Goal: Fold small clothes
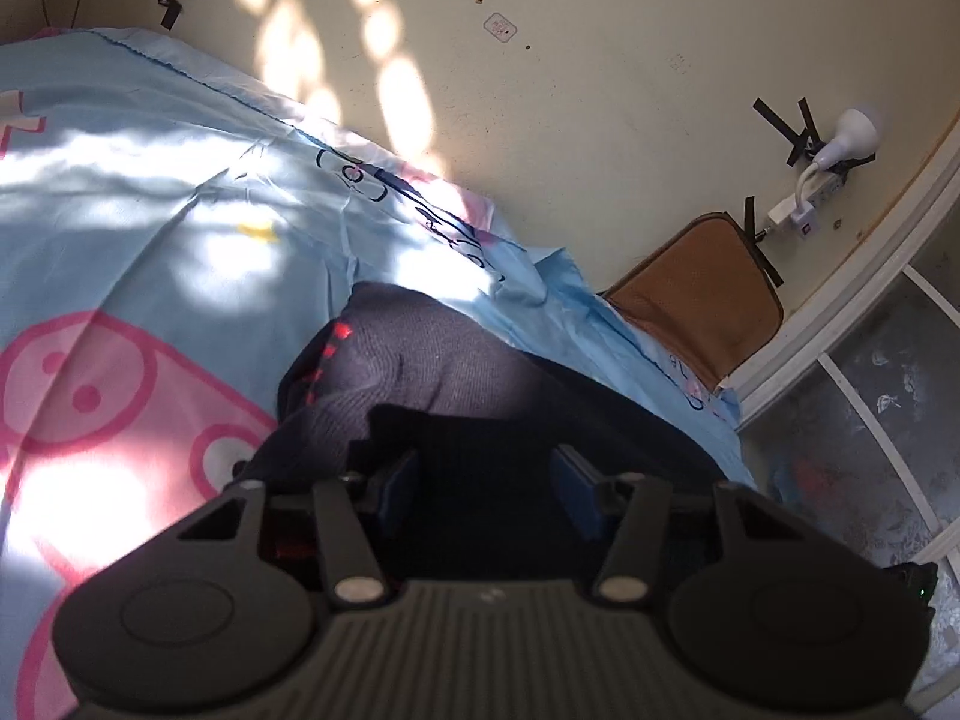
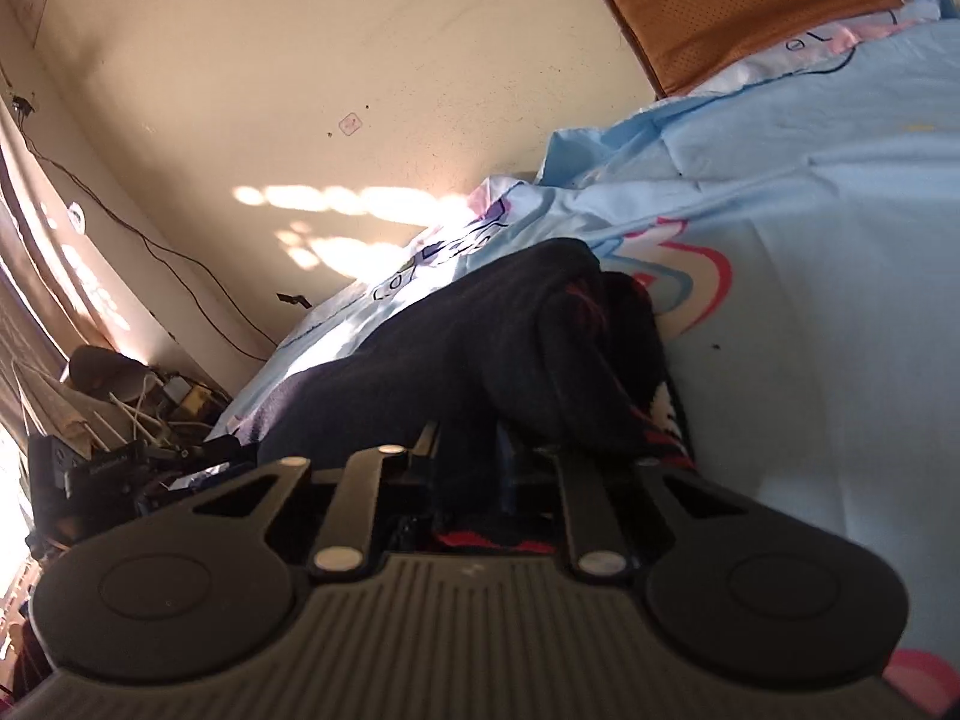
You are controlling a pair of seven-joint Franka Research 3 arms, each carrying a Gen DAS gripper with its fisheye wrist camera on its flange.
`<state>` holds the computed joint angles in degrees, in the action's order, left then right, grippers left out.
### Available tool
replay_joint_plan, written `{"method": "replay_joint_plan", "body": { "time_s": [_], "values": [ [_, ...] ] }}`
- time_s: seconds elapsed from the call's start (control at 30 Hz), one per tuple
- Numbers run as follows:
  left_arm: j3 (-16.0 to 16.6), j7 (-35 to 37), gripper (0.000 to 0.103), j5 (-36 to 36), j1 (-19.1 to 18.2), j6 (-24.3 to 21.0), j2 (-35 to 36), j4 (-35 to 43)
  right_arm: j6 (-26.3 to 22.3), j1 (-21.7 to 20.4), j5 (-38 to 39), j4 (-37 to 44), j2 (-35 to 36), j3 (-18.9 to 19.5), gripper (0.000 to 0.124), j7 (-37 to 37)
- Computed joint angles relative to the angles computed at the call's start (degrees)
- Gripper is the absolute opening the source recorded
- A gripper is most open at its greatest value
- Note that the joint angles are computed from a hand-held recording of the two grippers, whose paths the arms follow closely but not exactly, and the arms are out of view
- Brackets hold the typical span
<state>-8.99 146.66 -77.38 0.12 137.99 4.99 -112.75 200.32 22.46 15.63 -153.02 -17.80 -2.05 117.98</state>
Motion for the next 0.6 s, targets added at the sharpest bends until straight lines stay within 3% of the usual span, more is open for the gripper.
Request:
{"method": "replay_joint_plan", "body": {
  "time_s": [0.13,0.23,0.37,0.6],
  "values": [
    [0.44,-2.88,0.054,2.88,0.19,0.02,-1.61,-0.04,3.35,-0.17,0.2,-2.85,-2.74,0.42,0.031,0.25],
    [0.57,-0.03,0.063,1.61,-0.46,1.01,-3.79,-0.49,7.6,-2.84,3.46,-5.01,-4.42,3.76,0.04,-0.74],
    [0.35,0.24,0.065,1.47,-2.01,-0.89,-3.18,1.77,7.34,-4.73,7.46,-5.61,-4.71,5.92,0.041,-1.75],
    [-2.6,-4.02,0.065,8.02,-4.67,-4.9,1.19,7.15,9.0,-5.0,7.71,-6.66,-5.02,6.28,0.045,-3.66]
  ]
}}
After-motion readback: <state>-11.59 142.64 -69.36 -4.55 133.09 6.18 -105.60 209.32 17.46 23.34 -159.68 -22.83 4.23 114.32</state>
